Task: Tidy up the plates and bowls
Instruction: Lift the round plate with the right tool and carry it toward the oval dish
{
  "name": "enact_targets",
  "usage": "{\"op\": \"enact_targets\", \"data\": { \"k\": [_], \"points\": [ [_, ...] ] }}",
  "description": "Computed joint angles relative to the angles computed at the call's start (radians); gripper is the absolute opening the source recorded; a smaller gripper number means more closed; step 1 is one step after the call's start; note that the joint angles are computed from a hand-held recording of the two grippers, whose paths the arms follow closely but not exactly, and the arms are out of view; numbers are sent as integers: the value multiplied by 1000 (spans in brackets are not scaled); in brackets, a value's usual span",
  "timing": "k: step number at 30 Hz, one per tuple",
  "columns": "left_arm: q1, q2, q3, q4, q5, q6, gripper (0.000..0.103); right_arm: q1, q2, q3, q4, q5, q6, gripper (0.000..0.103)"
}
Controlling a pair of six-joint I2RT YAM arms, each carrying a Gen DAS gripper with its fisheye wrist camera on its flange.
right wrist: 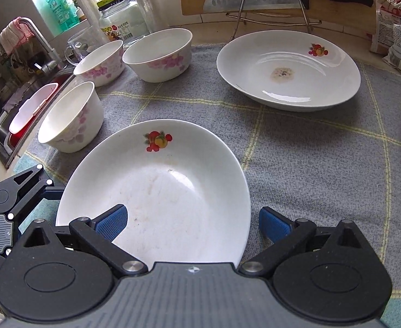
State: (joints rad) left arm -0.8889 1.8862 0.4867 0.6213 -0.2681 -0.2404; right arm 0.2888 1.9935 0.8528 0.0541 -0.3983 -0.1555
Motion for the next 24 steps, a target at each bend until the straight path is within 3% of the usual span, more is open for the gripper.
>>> {"op": "enact_targets", "data": {
  "k": [15,24],
  "points": [
    [14,11,-15,53,18,35,103,-47,115,286,-405,-153,-221,103],
    [20,10,-14,59,33,72,103,-55,191,425,-559,-210,-257,103]
  ]
}}
